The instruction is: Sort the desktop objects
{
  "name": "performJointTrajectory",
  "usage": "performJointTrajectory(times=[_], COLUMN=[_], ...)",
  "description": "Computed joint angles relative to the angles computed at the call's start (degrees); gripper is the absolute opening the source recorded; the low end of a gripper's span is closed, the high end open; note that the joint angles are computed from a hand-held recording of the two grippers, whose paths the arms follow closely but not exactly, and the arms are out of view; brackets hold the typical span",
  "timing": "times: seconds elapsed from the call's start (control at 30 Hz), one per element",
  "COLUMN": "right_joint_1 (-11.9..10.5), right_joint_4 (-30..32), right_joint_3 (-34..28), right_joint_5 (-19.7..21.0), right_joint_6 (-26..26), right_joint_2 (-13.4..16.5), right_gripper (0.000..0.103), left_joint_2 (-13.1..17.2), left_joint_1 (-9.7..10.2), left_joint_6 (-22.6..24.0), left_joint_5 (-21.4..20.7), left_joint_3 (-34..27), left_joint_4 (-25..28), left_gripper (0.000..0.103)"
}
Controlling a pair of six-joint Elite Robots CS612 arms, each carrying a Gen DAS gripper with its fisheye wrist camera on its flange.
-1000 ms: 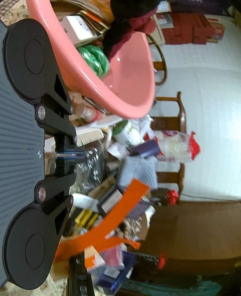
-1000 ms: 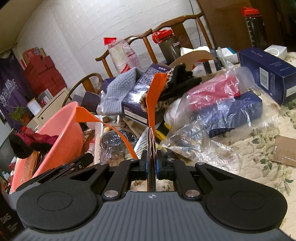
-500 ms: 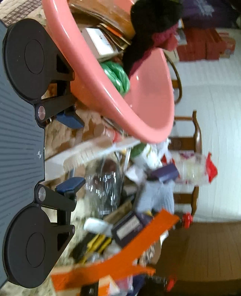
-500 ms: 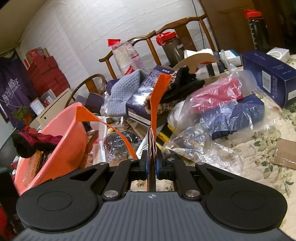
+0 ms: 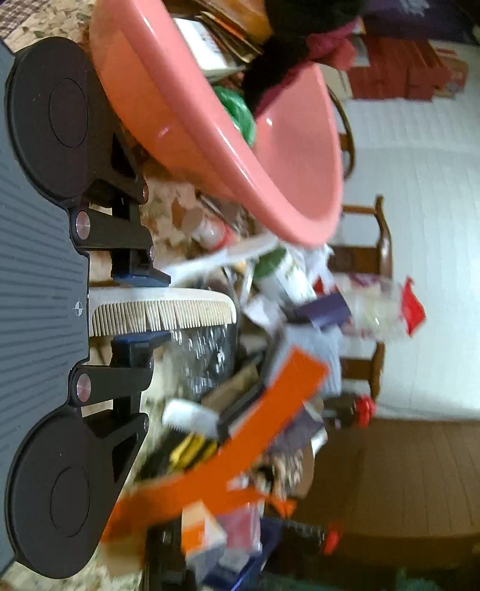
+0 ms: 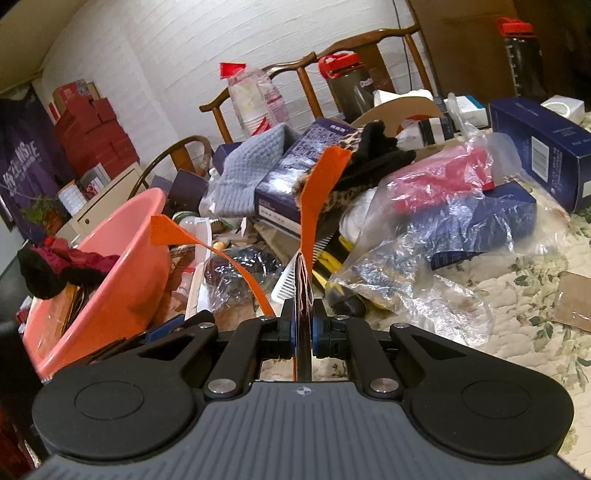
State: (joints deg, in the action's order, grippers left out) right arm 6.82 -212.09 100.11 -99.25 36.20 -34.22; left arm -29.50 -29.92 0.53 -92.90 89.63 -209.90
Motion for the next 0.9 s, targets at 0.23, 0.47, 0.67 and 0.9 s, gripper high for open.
performJointTrajectory(times=[0.23, 0.47, 0.67, 0.9], right_joint_1=[-0.1, -0.2, -0.4, -0.3], right_joint_4=[0.1, -2.9, -3.6, -2.5], right_joint_3=[0.0, 0.5, 0.6, 0.2], right_joint_5=[0.5, 1.8, 3.1, 3.2], right_joint_6=[0.1, 0.2, 2.0, 1.9], right_joint_2=[0.0, 0.0, 0.1, 0.2], right_gripper=[0.010, 0.010, 0.010, 0.010], left_joint_2=[-0.5, -0.9, -1.3, -1.1], left_joint_1=[-0.31, -0.31, -0.56, -0.80], left_joint_6=[0.5, 1.5, 3.5, 5.8], left_joint_5=[-2.5, -2.1, -1.9, -1.0], left_joint_3=[1.1, 2.0, 2.4, 2.7], left_joint_4=[-3.3, -6.5, -6.1, -6.8], left_gripper=[0.022, 0.000, 0.000, 0.000])
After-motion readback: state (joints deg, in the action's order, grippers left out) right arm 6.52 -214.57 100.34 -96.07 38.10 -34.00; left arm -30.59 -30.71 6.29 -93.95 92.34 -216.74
